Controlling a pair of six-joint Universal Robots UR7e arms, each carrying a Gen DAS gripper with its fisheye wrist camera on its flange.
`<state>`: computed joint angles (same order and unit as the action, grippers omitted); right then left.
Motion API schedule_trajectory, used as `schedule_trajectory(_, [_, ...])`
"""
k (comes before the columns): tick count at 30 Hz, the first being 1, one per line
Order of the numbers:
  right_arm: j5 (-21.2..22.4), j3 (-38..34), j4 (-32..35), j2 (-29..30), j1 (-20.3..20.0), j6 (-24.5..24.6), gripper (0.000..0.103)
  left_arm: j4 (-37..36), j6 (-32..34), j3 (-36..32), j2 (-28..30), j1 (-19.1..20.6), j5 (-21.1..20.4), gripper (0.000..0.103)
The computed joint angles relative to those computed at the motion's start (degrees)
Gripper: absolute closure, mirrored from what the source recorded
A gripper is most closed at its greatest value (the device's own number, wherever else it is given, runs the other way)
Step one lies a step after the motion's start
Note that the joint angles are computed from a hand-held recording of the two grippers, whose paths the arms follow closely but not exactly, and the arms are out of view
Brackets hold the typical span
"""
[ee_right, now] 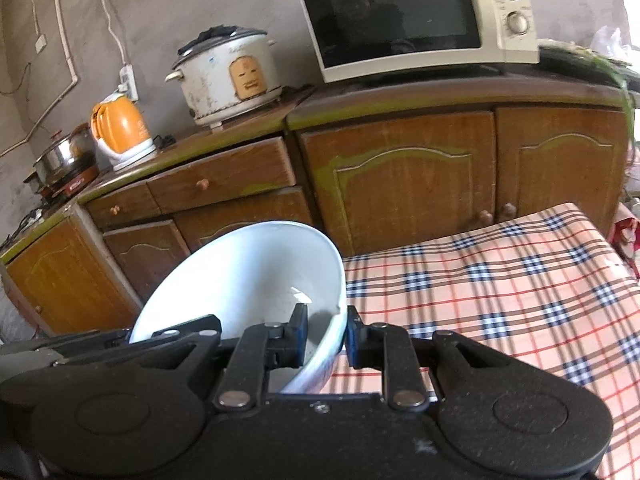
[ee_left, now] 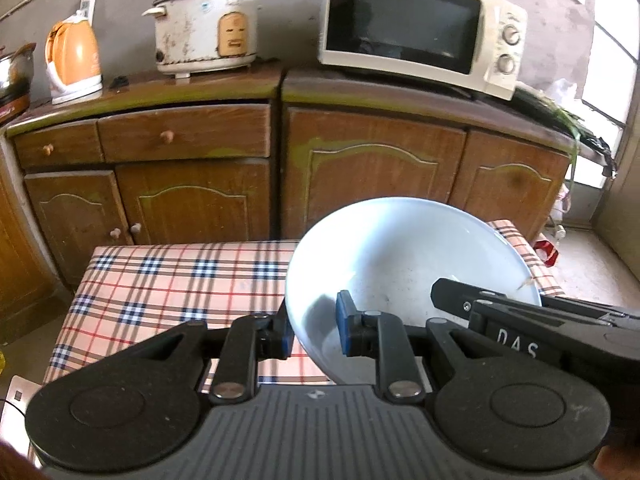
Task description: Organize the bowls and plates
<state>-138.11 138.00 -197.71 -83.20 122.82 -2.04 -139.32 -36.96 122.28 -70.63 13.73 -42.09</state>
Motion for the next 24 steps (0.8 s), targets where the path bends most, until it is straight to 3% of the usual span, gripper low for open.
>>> schedule_trajectory(24, [-4.11, 4.50, 4.11, -12.33, 1.14, -0.29, 0.078, -1.68, -1.03, -0.93, 3.58, -4.90, -2.22, 0.082])
